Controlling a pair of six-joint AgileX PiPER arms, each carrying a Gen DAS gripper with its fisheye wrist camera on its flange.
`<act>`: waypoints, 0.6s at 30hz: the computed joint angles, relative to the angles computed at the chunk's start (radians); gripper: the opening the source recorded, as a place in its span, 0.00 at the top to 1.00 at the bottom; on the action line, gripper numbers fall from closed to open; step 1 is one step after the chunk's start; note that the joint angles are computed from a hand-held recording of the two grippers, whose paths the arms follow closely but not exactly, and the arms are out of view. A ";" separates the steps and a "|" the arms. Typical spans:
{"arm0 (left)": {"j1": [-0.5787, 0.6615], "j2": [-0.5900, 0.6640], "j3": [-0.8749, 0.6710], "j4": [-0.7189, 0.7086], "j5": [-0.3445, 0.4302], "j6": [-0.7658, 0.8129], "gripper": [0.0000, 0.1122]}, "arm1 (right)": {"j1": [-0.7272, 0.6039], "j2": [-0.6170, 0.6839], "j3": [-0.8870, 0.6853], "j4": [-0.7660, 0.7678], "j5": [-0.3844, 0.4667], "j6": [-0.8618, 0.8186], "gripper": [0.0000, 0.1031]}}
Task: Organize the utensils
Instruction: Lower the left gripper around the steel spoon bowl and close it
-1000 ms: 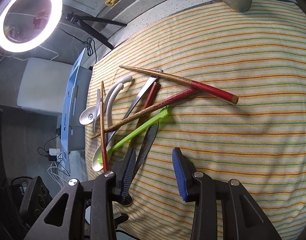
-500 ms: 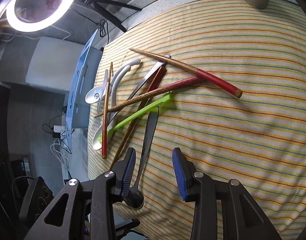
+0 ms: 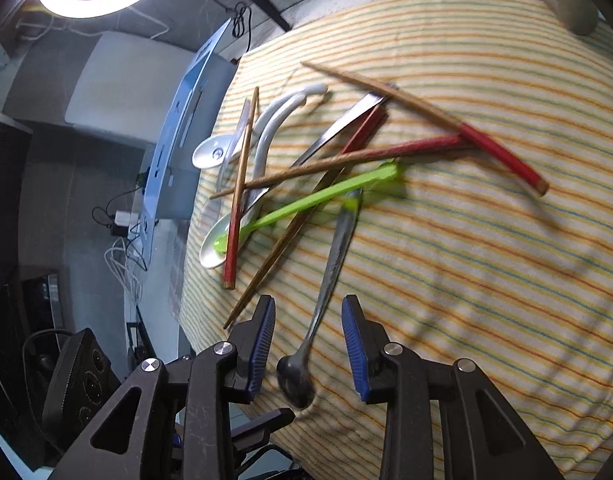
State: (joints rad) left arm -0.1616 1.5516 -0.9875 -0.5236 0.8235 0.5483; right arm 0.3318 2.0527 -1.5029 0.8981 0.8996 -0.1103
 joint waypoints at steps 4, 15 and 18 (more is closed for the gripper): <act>0.049 -0.062 0.060 -0.076 0.028 0.044 0.59 | 0.004 0.002 0.018 0.023 0.013 -0.025 0.71; 0.071 -0.156 0.098 -0.065 0.038 -0.008 0.59 | -0.041 -0.068 0.092 0.024 0.029 -0.086 0.71; -0.011 -0.105 0.086 -0.039 -0.035 -0.052 0.59 | -0.040 -0.054 0.080 0.028 0.039 -0.088 0.71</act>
